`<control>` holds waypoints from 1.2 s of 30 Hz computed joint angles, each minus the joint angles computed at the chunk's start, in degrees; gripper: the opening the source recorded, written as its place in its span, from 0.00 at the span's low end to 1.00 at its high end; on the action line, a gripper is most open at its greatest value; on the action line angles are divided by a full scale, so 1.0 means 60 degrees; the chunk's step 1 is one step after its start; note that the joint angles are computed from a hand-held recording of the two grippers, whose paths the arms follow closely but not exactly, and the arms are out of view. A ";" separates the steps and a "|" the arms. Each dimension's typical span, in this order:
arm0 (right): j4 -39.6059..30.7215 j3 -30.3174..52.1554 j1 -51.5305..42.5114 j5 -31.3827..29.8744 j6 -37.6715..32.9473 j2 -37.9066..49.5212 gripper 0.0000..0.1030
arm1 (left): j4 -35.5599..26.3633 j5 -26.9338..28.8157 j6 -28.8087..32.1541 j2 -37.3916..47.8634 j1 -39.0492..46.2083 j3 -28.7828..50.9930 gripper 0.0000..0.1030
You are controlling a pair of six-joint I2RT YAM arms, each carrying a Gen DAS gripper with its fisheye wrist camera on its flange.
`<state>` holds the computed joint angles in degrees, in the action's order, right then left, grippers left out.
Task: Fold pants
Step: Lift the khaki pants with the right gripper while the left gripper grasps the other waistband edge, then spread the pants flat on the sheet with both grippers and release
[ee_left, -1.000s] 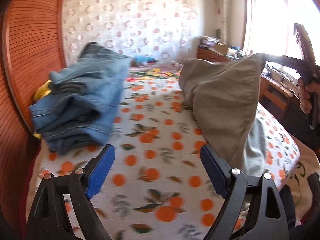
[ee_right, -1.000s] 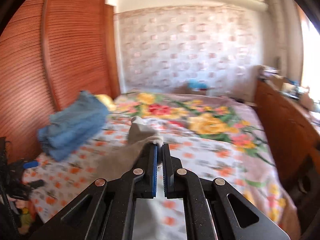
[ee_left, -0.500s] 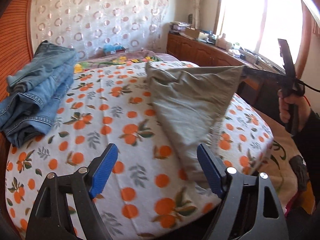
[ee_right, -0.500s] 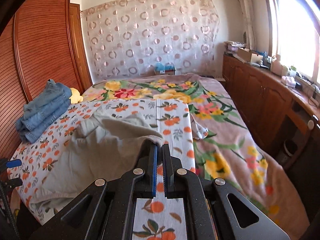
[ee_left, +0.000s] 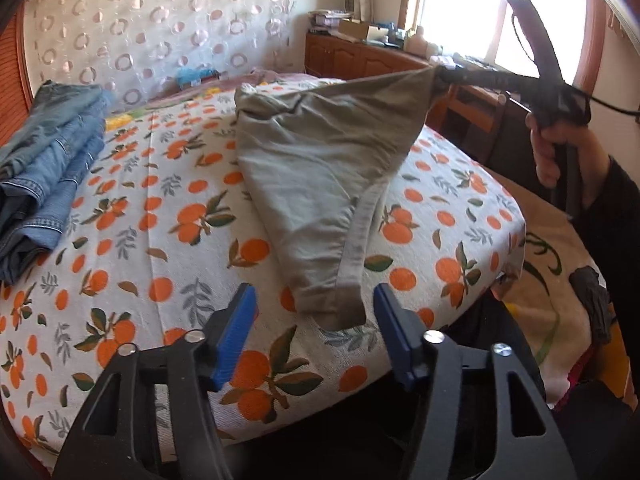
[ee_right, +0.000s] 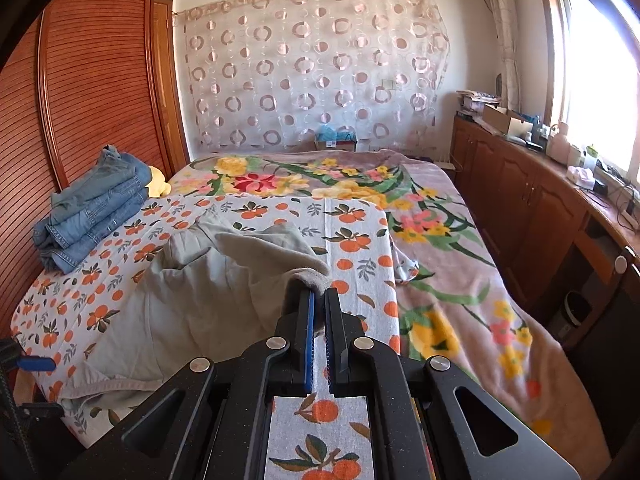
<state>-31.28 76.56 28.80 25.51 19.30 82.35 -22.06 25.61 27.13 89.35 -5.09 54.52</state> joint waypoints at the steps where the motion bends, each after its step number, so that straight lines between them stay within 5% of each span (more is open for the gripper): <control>1: 0.0003 -0.0017 -0.0017 -0.0017 -0.0002 -0.0033 0.04 | 0.0009 -0.0028 -0.0002 0.0060 -0.0007 0.0011 0.49; 5: 0.0043 -0.0203 -0.0057 -0.0072 0.0021 -0.0170 0.04 | -0.0403 0.0532 0.0315 0.0342 0.0170 0.0229 0.17; 11: 0.0015 -0.0336 0.0028 -0.0149 0.0010 -0.0667 0.04 | -0.0626 0.1127 0.0351 -0.0070 0.0653 0.0634 0.10; 26: -0.0935 0.2216 0.0849 0.0889 -0.0965 -0.1115 0.04 | -0.1385 0.2301 -0.0362 0.0577 0.2094 0.5125 0.08; 36: -0.0635 0.4665 -0.0055 0.0253 -0.2187 0.1489 0.04 | -0.1417 0.0327 -0.0696 0.3683 0.1485 0.9928 0.08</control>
<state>-35.09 104.55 28.47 27.03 6.18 91.28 -30.56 27.58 22.95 111.45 3.82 114.09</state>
